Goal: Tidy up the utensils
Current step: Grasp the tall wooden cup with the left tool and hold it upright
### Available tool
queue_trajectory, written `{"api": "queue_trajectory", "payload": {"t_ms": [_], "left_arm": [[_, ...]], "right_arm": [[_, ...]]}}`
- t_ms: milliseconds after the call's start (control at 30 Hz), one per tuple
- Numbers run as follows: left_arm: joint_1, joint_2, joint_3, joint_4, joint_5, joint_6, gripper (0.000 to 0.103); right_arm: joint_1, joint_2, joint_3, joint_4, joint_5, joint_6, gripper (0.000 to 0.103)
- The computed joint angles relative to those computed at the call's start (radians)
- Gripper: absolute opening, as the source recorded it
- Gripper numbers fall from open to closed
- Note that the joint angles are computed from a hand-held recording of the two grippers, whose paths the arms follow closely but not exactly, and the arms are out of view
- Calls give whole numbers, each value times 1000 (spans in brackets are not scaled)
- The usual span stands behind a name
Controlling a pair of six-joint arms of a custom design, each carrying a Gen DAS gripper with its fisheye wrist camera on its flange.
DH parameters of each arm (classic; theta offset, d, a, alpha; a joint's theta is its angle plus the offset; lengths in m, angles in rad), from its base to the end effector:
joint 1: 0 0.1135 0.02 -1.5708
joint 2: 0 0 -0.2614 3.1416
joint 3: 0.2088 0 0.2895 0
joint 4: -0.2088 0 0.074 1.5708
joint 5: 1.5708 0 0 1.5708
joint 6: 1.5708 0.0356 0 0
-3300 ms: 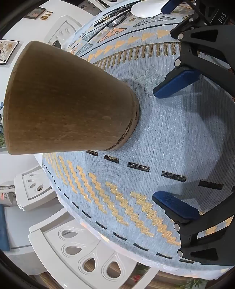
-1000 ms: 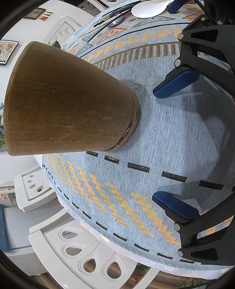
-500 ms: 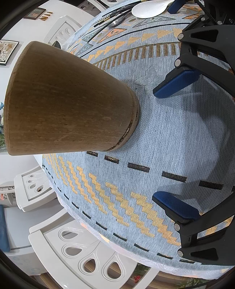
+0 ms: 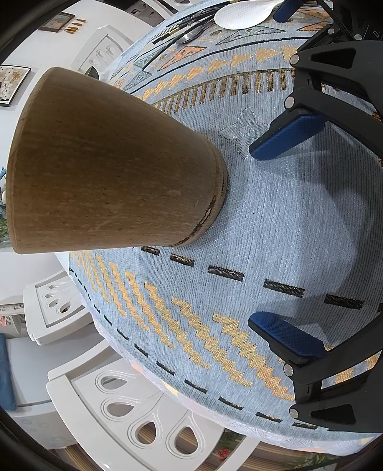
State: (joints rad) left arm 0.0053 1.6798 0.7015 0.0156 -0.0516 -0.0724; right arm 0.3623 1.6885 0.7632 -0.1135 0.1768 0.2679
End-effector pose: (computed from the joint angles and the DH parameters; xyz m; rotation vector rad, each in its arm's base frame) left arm 0.3189 0.0035 0.0820 -0.1188 2.5292 0.0386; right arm 0.3055 0.1091 0.0890 -0.0595 2.5830 0.0004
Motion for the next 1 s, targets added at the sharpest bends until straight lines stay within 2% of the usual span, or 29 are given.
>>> {"api": "queue_trajectory", "payload": {"t_ms": [200, 300, 367, 633, 767, 900, 933, 1000], "left_arm": [[0, -9, 4, -15, 27, 12, 103], [2, -22, 10, -17, 78, 39, 103], [-4, -48, -6, 21, 81, 51, 103], [-9, -38, -19, 211, 85, 59, 103], [-34, -12, -7, 253, 73, 78, 101], [-48, -7, 2, 245, 64, 90, 100], [-46, -3, 6, 244, 64, 89, 99], [-46, 1, 4, 251, 65, 94, 89]], "right_arm": [[-3, 1, 16, -41, -13, -17, 103], [-30, 41, 112, -186, -72, -49, 103], [-35, 60, 147, -236, -82, -50, 103], [-23, 53, 123, -206, -65, -37, 103], [-18, 44, 103, -177, -56, -31, 103], [-15, 40, 103, -193, -58, -28, 103], [-15, 42, 108, -202, -60, -29, 103], [-23, 61, 144, -242, -73, -43, 103]]}}
